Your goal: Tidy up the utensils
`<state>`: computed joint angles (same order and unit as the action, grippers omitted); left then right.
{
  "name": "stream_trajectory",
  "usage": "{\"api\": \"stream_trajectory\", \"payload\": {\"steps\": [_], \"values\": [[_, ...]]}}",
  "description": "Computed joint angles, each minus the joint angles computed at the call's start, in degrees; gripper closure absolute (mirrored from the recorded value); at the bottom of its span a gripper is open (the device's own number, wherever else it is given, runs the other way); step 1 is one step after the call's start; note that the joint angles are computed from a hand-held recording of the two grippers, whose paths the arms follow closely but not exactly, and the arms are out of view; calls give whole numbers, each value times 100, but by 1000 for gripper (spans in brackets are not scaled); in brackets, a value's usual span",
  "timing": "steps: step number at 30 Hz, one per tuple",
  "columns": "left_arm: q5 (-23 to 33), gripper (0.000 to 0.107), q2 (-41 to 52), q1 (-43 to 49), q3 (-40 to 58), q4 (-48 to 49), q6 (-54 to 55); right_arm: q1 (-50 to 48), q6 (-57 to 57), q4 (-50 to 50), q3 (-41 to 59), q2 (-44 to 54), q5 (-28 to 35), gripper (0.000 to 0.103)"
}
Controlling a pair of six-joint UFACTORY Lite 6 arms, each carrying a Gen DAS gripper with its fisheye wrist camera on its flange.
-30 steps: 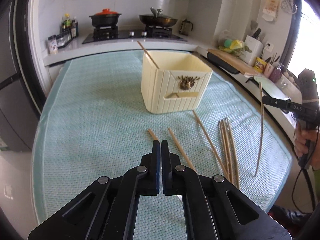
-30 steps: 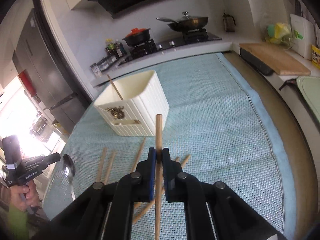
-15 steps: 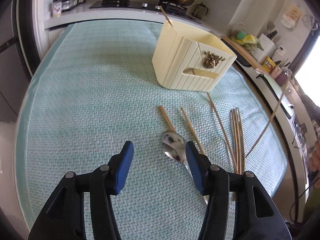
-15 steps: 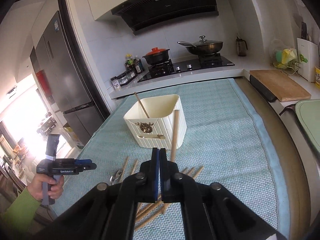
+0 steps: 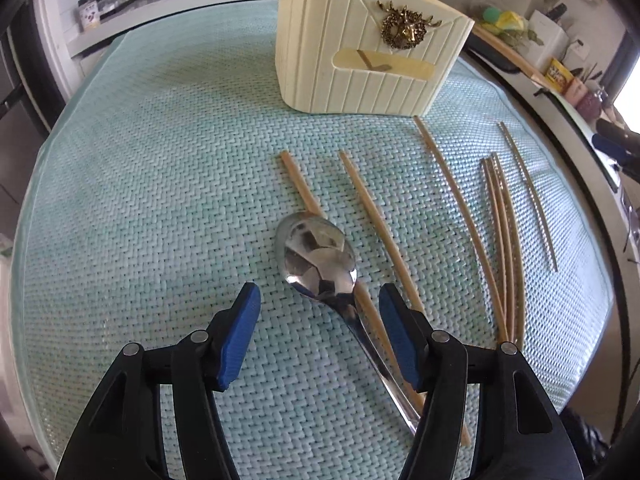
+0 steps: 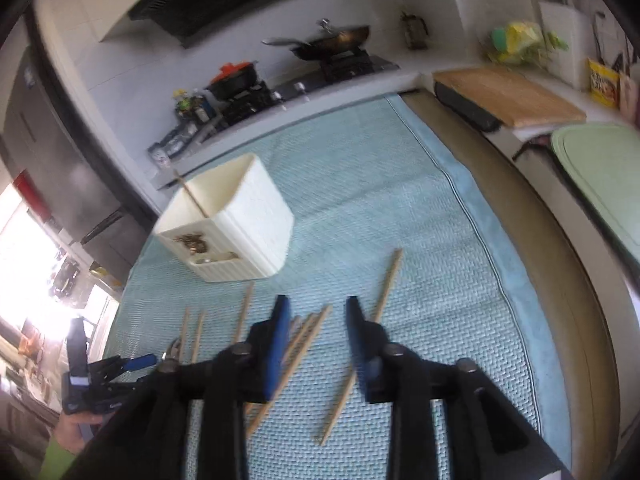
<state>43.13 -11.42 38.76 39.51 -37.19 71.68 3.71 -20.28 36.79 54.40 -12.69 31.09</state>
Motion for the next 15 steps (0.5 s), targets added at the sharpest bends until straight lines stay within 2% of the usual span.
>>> {"api": "stream_trajectory", "payload": {"steps": [2, 3, 7, 12, 13, 14, 15], "values": [[-181, 43, 48, -118, -12, 95, -155, -493, -425, 491, 634, 1159, 298, 58], [-230, 43, 76, -147, -4, 133, -196, -556, -402, 402, 1026, 1721, 373, 58], [-231, 43, 189, -142, 110, 228, -298, -302, 508, -708, 2459, 3417, 361, 58], [-163, 43, 396, -114, 323, 378, -431, 205, 1795, -2089, 3570, 4615, 74, 58], [-189, 43, 435, -188, 366, 426, -523, 317, 2116, -2497, 3584, 4621, -147, 58], [-195, 45, 452, -221, 392, 475, -578, 418, 2509, -2948, 3736, 4748, -130, 61], [-191, 46, 480, -257, 427, 505, -634, 497, 2813, -3296, 3802, 4791, -143, 78]]}}
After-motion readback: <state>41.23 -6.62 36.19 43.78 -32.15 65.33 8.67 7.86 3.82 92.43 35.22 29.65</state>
